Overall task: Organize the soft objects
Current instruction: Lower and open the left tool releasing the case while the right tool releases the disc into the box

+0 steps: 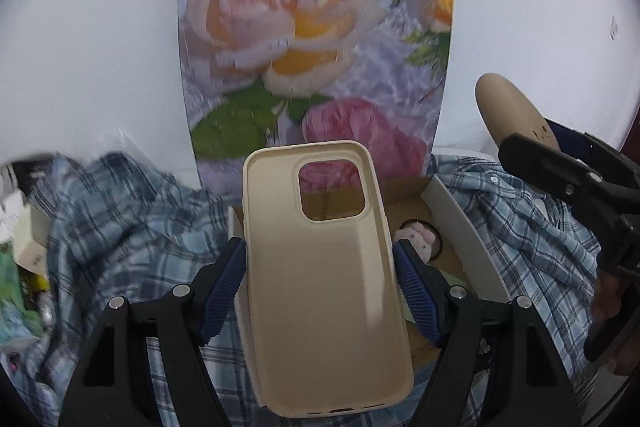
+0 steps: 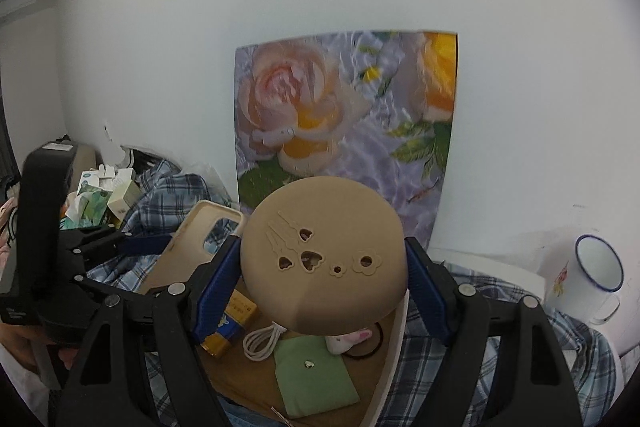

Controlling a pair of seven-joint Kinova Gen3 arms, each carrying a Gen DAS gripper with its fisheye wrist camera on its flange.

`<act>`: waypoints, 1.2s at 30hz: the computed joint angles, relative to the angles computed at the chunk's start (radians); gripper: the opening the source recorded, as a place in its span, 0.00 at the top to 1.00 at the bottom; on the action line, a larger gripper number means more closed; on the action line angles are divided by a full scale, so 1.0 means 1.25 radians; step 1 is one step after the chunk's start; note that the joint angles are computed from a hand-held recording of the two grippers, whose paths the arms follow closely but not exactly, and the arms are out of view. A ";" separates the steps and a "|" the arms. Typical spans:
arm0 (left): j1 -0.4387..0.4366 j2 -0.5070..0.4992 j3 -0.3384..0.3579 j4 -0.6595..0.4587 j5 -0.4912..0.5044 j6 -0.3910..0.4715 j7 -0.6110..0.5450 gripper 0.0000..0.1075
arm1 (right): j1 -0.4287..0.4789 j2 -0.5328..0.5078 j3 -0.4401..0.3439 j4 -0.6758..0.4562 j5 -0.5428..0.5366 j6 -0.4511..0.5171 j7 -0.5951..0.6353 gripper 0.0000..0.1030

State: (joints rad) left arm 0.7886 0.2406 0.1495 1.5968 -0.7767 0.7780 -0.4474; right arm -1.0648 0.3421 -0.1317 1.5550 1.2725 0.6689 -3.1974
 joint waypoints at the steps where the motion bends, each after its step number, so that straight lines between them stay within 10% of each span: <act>1: -0.009 0.000 0.000 0.007 0.011 -0.016 -0.002 0.29 | 0.004 0.005 -0.002 -0.004 -0.008 -0.002 0.008 0.24; 9: -0.029 0.035 -0.018 0.018 0.063 -0.060 -0.020 0.29 | 0.038 0.043 -0.013 0.000 -0.025 -0.025 -0.005 0.24; 14: -0.037 0.045 -0.029 0.014 0.097 -0.067 -0.052 0.29 | -0.028 0.050 0.112 0.054 0.059 -0.110 -0.167 0.24; 22: -0.040 0.059 -0.042 -0.001 0.115 -0.056 -0.086 0.29 | 0.060 0.085 0.033 0.068 0.143 -0.157 -0.263 0.24; 36: -0.020 0.069 -0.057 -0.005 0.102 -0.059 -0.074 0.27 | 0.033 0.112 0.085 0.029 -0.022 -0.162 -0.103 0.20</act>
State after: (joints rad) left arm 0.7640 0.3266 0.0779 1.5906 -0.6493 0.7048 -0.5399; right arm -1.0242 0.4820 -0.0260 1.5913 1.2456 0.4663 -3.3261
